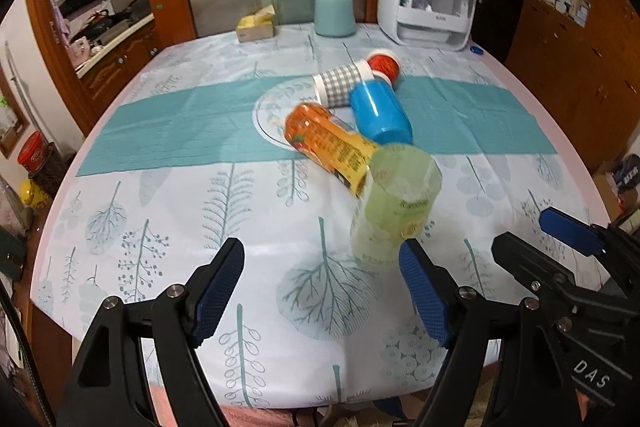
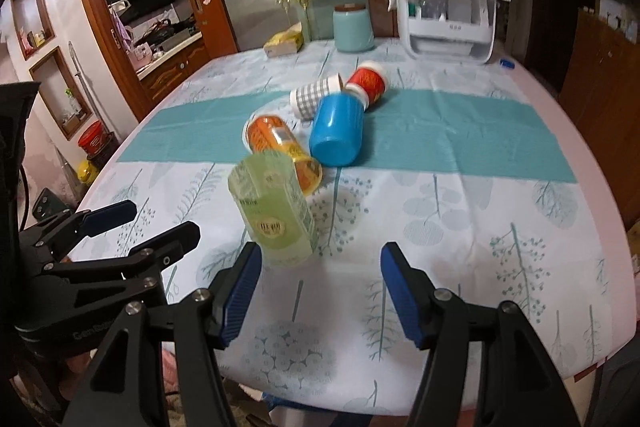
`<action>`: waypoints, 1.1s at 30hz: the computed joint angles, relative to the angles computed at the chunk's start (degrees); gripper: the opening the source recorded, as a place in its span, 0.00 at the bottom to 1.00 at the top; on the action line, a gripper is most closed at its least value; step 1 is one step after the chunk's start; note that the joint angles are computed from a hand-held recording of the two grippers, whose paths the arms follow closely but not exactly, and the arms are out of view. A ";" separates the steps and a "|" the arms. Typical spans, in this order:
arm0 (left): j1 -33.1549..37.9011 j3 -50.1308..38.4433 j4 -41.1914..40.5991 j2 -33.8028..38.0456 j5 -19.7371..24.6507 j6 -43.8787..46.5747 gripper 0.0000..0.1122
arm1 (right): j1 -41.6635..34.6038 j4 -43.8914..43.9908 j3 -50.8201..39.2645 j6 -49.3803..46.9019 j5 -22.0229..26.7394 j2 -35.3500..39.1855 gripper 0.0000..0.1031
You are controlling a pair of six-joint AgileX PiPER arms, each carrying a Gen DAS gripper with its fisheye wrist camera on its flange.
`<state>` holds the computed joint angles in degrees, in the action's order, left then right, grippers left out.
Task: Flip cup upright
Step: 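Lower the upright green cup onto the table and open the left gripper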
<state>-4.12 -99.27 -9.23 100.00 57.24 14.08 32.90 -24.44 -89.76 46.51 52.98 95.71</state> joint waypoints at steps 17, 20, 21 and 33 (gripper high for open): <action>0.82 -3.32 -0.15 1.75 -0.59 -1.71 0.74 | 1.54 -6.46 -4.93 4.27 1.64 2.83 0.61; 0.86 -3.84 0.16 2.03 -0.73 -2.24 0.74 | 1.22 -6.41 -5.32 4.28 1.55 3.16 0.66; 0.96 -4.18 -0.03 2.24 -0.52 -2.23 0.74 | 1.06 -6.42 -5.38 4.33 1.43 3.20 0.68; 1.30 -5.92 -0.79 3.37 0.70 -2.17 0.74 | 0.47 -6.45 -5.76 4.45 0.75 3.56 0.69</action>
<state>-2.82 -105.19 -10.02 103.37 57.94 11.91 33.36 -30.89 -95.52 50.96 53.73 99.27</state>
